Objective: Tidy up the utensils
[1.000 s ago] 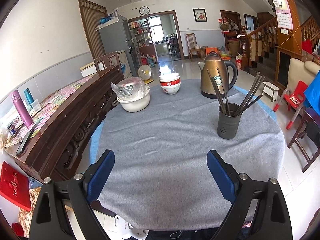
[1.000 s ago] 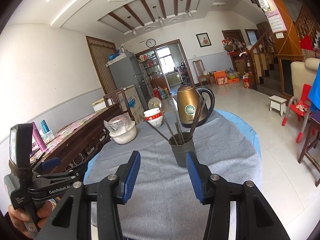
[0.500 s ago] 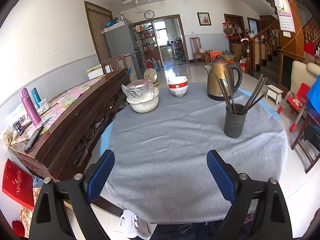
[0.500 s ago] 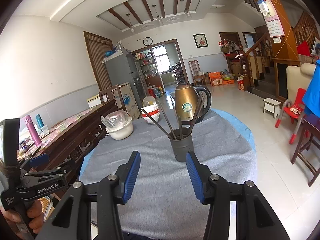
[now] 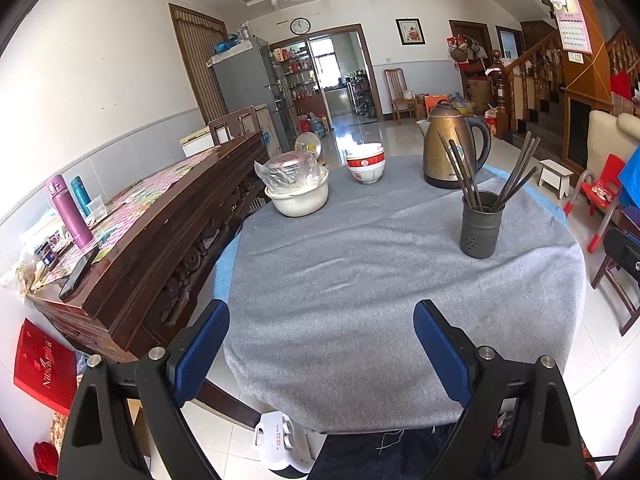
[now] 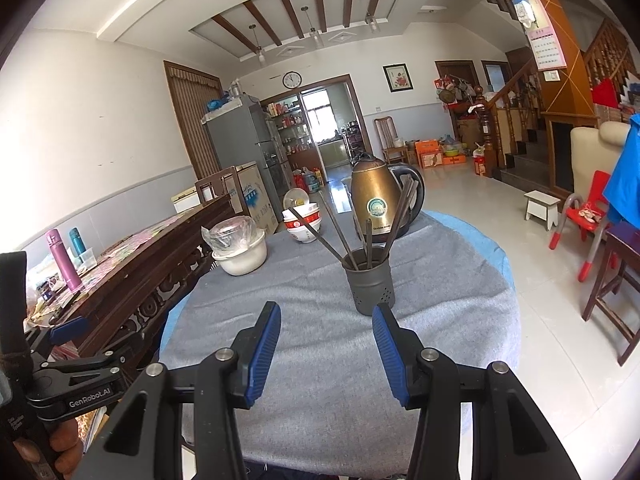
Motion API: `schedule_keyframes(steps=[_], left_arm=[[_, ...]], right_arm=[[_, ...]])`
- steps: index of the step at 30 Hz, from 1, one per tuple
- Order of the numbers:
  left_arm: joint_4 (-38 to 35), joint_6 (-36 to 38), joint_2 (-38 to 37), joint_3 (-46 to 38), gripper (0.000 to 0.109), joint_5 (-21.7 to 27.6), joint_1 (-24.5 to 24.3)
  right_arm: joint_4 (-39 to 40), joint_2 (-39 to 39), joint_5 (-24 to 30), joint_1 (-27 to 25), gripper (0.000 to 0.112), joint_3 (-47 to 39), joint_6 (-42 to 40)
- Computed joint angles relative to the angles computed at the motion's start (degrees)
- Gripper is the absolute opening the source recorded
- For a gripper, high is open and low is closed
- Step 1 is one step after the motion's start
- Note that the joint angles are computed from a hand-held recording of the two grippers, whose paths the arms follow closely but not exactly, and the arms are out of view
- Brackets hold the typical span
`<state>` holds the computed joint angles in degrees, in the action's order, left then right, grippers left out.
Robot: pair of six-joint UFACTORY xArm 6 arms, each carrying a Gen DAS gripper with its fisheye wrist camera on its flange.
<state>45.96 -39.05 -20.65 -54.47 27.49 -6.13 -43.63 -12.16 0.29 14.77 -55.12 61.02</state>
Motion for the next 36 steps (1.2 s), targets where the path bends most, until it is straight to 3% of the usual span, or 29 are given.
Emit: schedule_keyframes(steps=[18, 26, 36], left_arm=[[2.4, -2.5, -0.1, 0.1, 0.093, 0.8, 0.0], [2.8, -3.1, -0.4, 0.4, 0.093, 0.9, 0.2], [2.9, -3.3, -1.0, 1.1, 0.093, 0.5, 0.9]], right_arm=[[2.0, -0.4, -0.6, 0.0, 0.052, 1.3, -0.9], [-3.2, -1.0, -0.6, -0.3, 0.052, 1.3, 4.2], [-2.7, -1.3, 0.2, 0.4, 0.052, 0.9, 3.5]])
